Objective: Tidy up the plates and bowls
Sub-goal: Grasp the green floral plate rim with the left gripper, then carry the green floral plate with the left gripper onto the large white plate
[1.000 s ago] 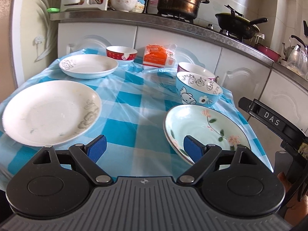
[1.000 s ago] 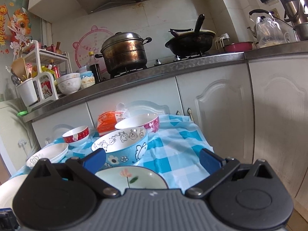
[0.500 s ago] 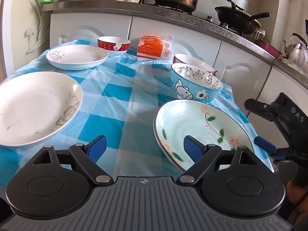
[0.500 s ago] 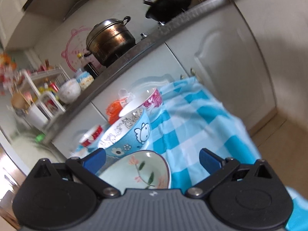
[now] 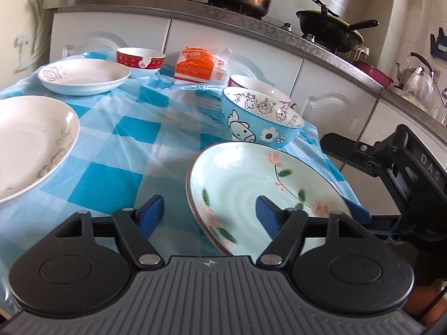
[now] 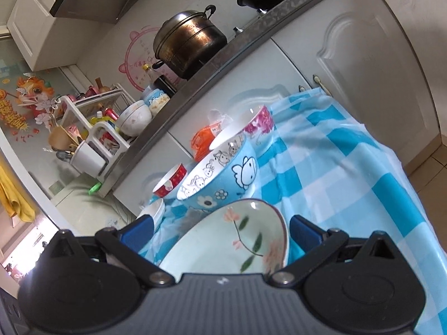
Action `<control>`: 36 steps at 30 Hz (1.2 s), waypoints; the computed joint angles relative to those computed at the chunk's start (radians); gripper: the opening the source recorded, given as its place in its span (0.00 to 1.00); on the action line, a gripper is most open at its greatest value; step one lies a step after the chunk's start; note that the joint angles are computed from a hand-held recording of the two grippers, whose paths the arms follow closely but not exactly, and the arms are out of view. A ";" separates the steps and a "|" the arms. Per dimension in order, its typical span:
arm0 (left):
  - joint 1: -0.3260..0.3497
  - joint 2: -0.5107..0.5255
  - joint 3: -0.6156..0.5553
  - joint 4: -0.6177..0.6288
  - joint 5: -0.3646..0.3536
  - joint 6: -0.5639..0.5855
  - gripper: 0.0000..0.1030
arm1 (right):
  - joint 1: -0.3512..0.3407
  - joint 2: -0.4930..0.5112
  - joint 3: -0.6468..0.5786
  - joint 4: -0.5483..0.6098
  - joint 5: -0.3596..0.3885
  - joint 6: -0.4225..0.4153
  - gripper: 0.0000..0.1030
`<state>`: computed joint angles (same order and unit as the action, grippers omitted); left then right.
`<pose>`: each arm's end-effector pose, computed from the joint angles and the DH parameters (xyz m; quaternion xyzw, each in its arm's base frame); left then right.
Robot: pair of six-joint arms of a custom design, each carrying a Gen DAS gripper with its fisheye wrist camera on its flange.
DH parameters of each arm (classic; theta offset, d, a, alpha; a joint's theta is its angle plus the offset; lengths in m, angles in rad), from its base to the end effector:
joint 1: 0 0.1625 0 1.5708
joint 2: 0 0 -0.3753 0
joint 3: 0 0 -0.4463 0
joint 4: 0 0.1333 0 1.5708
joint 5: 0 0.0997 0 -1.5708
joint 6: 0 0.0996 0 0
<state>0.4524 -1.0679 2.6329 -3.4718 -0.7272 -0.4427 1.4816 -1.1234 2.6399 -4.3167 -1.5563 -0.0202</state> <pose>-0.1785 -0.3177 0.0154 0.2336 0.8714 -0.3924 0.1794 0.1063 -0.3246 0.1158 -0.0240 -0.8166 0.5762 0.0256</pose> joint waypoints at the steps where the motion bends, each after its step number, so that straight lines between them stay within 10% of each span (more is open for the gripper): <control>1: 0.004 0.007 -0.003 -0.011 -0.004 0.009 0.74 | -0.003 -0.001 0.001 0.004 0.006 -0.002 1.00; 10: 0.036 0.036 -0.020 -0.080 -0.050 0.095 0.48 | 0.034 0.011 -0.018 0.034 -0.050 -0.050 1.00; 36: 0.076 -0.113 0.042 -0.052 -0.069 -0.059 0.44 | 0.112 0.059 -0.062 0.042 -0.078 -0.037 1.00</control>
